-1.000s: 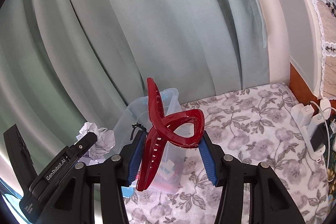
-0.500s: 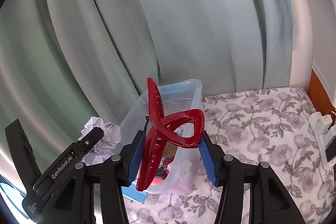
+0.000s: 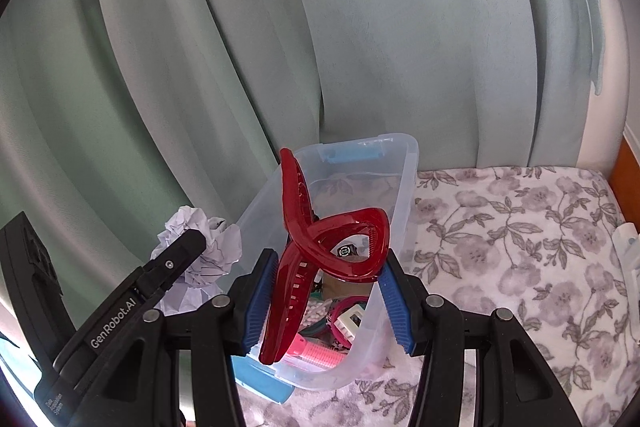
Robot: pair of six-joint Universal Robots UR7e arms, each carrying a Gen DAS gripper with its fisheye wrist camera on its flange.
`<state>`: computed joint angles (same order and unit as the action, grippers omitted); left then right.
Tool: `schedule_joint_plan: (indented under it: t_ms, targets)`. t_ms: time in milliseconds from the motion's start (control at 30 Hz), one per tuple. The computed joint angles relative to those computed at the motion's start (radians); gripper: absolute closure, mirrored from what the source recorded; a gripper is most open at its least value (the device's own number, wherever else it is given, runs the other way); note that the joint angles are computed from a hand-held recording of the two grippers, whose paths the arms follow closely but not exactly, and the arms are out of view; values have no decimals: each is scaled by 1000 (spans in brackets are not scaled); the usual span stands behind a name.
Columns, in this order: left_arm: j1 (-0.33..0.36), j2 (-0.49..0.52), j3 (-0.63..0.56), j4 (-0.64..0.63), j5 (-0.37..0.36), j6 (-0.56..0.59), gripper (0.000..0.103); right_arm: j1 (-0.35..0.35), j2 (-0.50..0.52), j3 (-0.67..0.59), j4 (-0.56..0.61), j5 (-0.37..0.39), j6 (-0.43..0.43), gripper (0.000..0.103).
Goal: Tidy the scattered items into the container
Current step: 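Lift and carry the paper and red claw clip with both tools over the bin, then open both tools to drop the paper and red claw clip into the bin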
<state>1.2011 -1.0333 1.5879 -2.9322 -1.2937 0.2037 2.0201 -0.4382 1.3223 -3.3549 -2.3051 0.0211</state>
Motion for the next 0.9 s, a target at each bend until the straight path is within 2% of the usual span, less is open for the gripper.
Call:
schedule_joint_plan:
  t_ms: [467, 900]
  targets:
    - [20, 55, -55, 32, -10, 1, 40, -24, 31, -57, 93, 23, 24, 49]
    - [27, 90, -95, 69, -17, -2, 38, -32, 47, -87, 121, 32, 26, 49]
